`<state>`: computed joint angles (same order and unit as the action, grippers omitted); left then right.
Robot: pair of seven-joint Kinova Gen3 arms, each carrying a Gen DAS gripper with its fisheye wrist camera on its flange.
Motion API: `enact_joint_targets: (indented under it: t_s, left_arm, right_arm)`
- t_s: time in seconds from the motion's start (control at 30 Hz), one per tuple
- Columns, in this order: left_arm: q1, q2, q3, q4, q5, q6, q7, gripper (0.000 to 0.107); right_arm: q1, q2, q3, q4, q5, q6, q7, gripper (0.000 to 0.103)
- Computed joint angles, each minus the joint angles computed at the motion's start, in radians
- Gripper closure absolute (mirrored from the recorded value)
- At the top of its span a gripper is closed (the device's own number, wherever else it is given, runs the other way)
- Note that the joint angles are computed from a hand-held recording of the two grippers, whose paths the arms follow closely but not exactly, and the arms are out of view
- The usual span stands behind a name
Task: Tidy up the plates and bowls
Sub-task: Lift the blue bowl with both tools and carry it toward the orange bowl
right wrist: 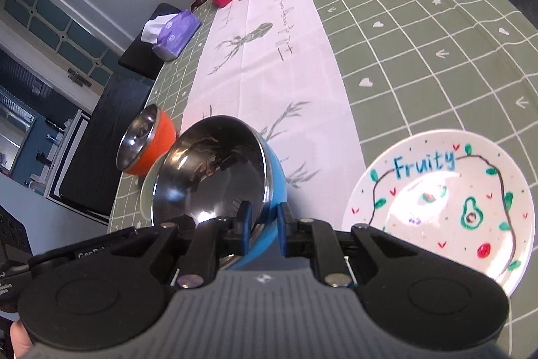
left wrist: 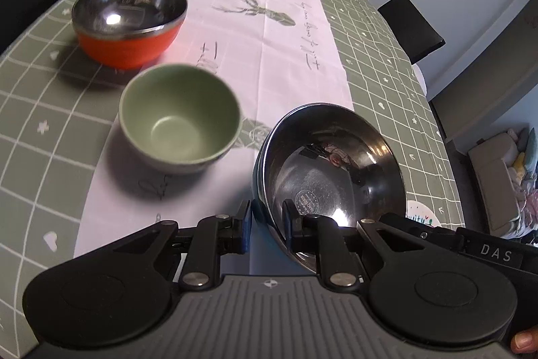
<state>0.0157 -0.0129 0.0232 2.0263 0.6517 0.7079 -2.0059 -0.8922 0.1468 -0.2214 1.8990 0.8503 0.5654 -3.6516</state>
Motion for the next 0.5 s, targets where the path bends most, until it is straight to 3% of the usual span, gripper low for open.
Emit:
enact_joint_targets:
  t_s: [0.5]
  left_arm:
    - [-0.043, -0.003, -0.03, 0.053, 0.131, 0.031, -0.146, 0.084]
  right_arm:
    - [0.009, -0.007, 0.009, 0.036, -0.027, -0.062, -0.001, 0.088]
